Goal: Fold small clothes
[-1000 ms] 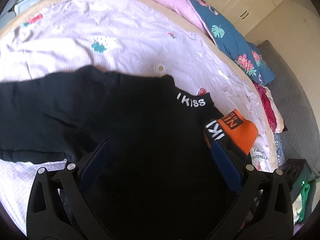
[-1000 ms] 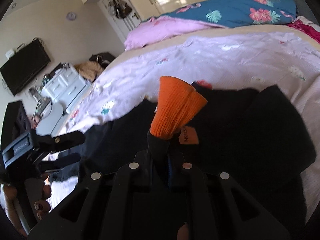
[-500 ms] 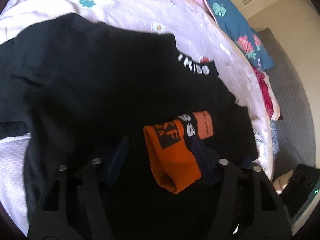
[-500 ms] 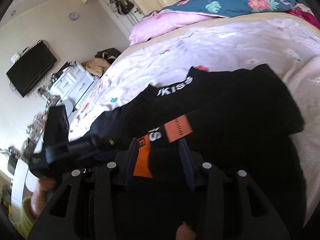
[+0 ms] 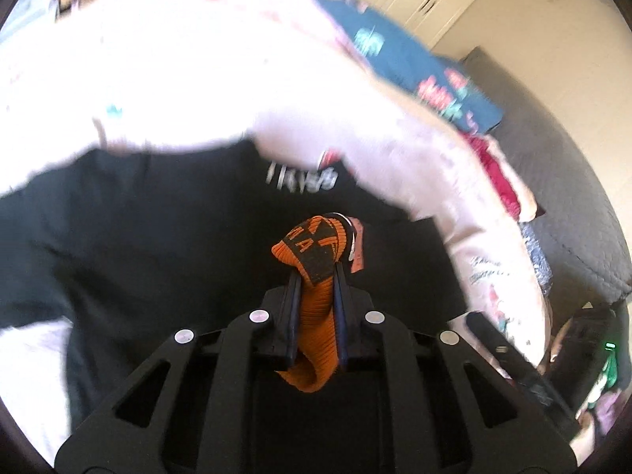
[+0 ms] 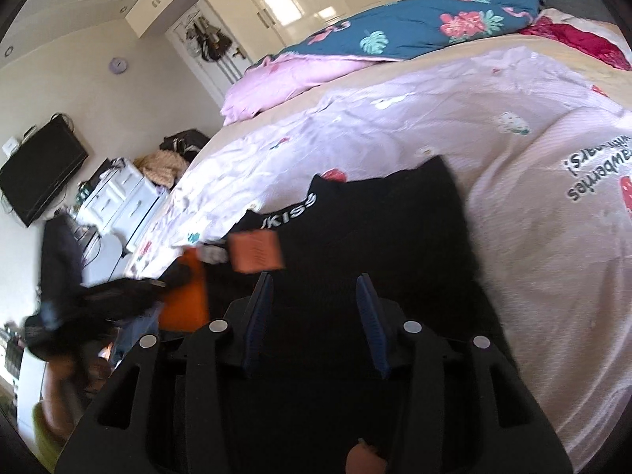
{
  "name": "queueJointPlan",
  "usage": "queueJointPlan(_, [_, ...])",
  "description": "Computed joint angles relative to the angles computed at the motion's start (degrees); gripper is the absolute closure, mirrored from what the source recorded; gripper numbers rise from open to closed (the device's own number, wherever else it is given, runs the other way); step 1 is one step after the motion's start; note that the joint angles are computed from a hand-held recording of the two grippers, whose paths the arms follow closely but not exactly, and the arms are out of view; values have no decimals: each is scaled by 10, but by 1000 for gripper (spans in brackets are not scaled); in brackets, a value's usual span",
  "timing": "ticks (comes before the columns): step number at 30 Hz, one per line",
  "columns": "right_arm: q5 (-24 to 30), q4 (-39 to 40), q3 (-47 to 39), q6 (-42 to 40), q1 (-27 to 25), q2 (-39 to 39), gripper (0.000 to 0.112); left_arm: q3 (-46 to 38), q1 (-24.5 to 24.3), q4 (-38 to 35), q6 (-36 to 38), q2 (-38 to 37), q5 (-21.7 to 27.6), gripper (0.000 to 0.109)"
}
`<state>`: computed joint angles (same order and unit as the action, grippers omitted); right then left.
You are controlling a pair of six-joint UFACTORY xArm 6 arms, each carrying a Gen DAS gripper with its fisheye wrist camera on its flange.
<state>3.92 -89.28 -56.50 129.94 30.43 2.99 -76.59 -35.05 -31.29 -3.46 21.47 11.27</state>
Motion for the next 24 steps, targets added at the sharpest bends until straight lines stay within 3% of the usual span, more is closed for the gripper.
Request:
queueJointPlan(3, [9,17,7,-17,-1,-6,69,29,3,-13,24,-40,-29,101])
queueJointPlan(7, [20,97,8,-96,4,4,69,55,15,23,-9,-58,-33,102])
queueJointPlan(10, [35,170,8,-170,12,15,69,67,31,86,-67,-53,-22,102])
queueJointPlan(13, [51,221,2,-230,19,27,69,67,43,105,-93,-42,-11,102])
queueJointPlan(19, [91,301,-29,-330,38,61,67,87,70,265,-234,-44,-9,101])
queueJointPlan(24, [119,341,-63,-389,47,87,64,91,79,313,-269,-44,-6,101])
